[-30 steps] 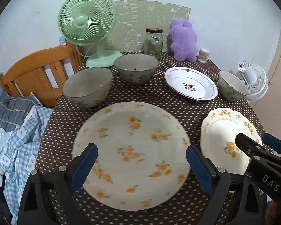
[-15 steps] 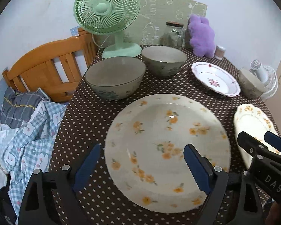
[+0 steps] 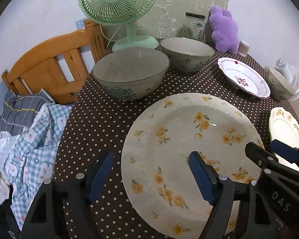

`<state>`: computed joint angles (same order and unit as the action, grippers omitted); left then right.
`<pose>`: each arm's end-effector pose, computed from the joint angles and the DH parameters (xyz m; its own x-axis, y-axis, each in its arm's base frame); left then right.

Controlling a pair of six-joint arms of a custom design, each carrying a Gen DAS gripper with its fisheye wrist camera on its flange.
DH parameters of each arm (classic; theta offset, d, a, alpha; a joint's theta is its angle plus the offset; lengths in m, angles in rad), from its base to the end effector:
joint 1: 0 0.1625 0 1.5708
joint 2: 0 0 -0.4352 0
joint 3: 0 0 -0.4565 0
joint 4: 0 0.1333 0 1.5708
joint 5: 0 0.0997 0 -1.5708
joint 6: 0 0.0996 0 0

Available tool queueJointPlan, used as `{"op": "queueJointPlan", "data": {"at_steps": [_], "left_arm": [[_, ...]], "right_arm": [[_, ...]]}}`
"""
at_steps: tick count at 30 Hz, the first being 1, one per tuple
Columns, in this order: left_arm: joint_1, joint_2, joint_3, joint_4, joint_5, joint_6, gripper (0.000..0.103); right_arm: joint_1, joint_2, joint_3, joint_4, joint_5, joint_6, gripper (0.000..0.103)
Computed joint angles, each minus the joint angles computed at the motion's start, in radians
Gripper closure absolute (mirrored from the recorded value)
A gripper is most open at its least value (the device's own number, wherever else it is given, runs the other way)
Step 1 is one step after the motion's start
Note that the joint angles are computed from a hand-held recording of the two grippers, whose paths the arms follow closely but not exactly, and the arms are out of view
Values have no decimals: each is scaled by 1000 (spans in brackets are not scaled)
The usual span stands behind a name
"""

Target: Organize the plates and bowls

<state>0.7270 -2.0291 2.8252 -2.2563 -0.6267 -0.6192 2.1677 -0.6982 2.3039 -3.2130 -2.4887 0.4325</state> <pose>-0.0217 -0.3057 0.1575 -0.6940 0.0218 -0.7196 0.4173 0.8267 -0.3773 0.2805 -0.3163 -0.0708 -0.7064 0.0582 0.7054 -0.2926 0.8835 -0.3658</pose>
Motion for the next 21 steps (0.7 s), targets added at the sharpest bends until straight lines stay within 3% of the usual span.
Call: {"op": "queueJointPlan", "data": {"at_steps": [6, 13, 21], "left_arm": [[48, 97, -17, -101, -7, 49, 33], [97, 190, -39, -185, -6, 85, 37], [104, 216, -46, -167, 0, 71, 37]], "right_arm": [[-36, 16, -16, 25, 4, 13, 53], [-70, 22, -27, 50, 20, 19, 57], [-80, 39, -35, 20, 10, -17, 56]]}}
